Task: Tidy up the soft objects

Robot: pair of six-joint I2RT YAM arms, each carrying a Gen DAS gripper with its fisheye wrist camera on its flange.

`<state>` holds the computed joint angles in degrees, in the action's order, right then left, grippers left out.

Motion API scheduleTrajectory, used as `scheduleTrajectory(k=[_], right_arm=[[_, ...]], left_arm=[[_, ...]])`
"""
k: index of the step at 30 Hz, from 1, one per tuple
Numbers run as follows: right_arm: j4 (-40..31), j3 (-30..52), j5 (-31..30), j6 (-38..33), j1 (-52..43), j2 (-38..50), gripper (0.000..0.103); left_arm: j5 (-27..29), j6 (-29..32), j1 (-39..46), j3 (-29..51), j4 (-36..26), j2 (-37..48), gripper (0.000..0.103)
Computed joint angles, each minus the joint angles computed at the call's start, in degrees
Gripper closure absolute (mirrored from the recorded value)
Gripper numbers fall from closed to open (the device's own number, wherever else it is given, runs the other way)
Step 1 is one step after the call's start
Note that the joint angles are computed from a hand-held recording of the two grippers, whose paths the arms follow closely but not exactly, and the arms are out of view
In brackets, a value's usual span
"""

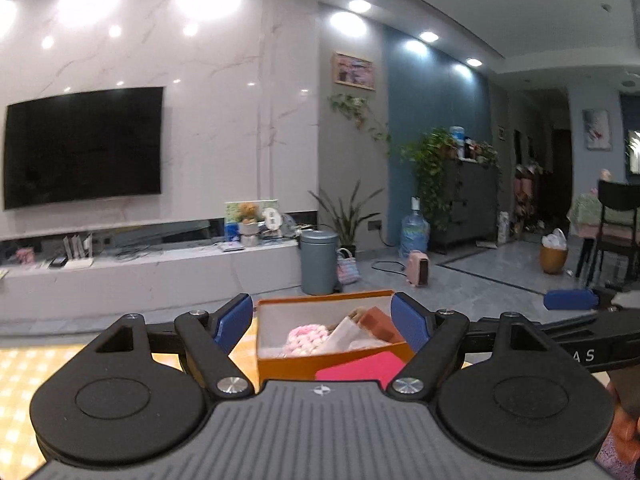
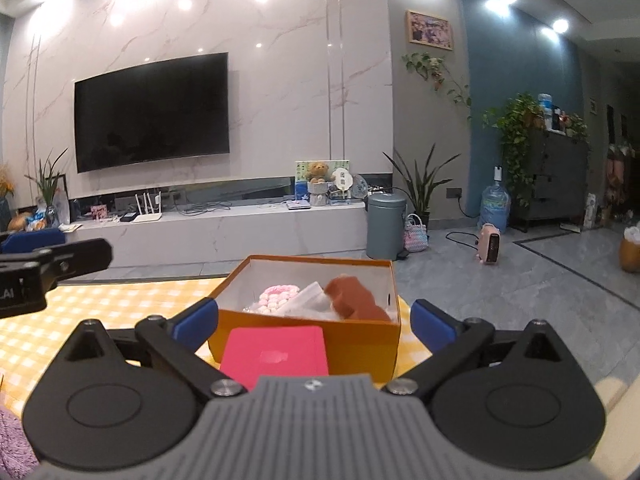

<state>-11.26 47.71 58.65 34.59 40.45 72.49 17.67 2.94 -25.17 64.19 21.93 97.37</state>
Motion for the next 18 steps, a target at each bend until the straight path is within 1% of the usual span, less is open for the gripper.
scheduleTrajectory(k=[1, 3, 5, 7, 9, 10, 12, 14, 16, 18], right_arm=[[0.01, -0.35, 0.36, 1.31, 0.57, 0.55, 0.003], [-0.29, -0.66, 0.55, 3.44, 1.44, 1.77, 0.003], [0.02, -1.18, 2.00, 5.33, 2.99, 3.55, 0.003], [0.67, -1.58, 2.60, 5.96, 3.93, 5.29, 0.003], [1.03, -1.58, 2.15, 6.62, 4.23, 7.34, 0.003], [1.25, -1.72, 1.83, 6.98, 4.34, 8.03, 0.003], [1.22, -1.40, 0.42, 7.79, 4.08, 9.63, 0.003], [0.97, -1.05, -1.26, 9.22, 3.71, 11.48, 0.003], [0.57, -0.77, -3.19, 10.17, 3.14, 13.32, 0.003], [0.12, -0.45, -4.98, 10.16, 2.25, 15.00, 0.003]], left_arm=[[-0.09, -1.25, 0.40, -1.40, 1.54, -0.24, 0.011], [-2.43, -3.26, 0.66, -4.30, 4.58, -0.72, 0.010], [-5.26, -2.97, 0.44, -6.56, 6.76, -0.75, 0.010], [-7.77, -1.76, 0.10, -7.30, 7.14, -0.39, 0.010], [-10.50, -2.48, -0.38, -7.78, 6.52, -0.22, 0.010], [-10.99, -3.19, -0.42, -7.95, 6.25, -0.11, 0.010], [-10.30, -3.05, -0.24, -8.35, 6.16, 0.15, 0.010], [-9.12, -1.23, 0.35, -7.88, 6.49, 1.48, 0.010], [-9.64, -1.05, 0.09, -5.71, 4.09, 3.28, 0.010], [-8.74, -1.74, 0.60, -5.58, 2.14, 3.99, 0.010]])
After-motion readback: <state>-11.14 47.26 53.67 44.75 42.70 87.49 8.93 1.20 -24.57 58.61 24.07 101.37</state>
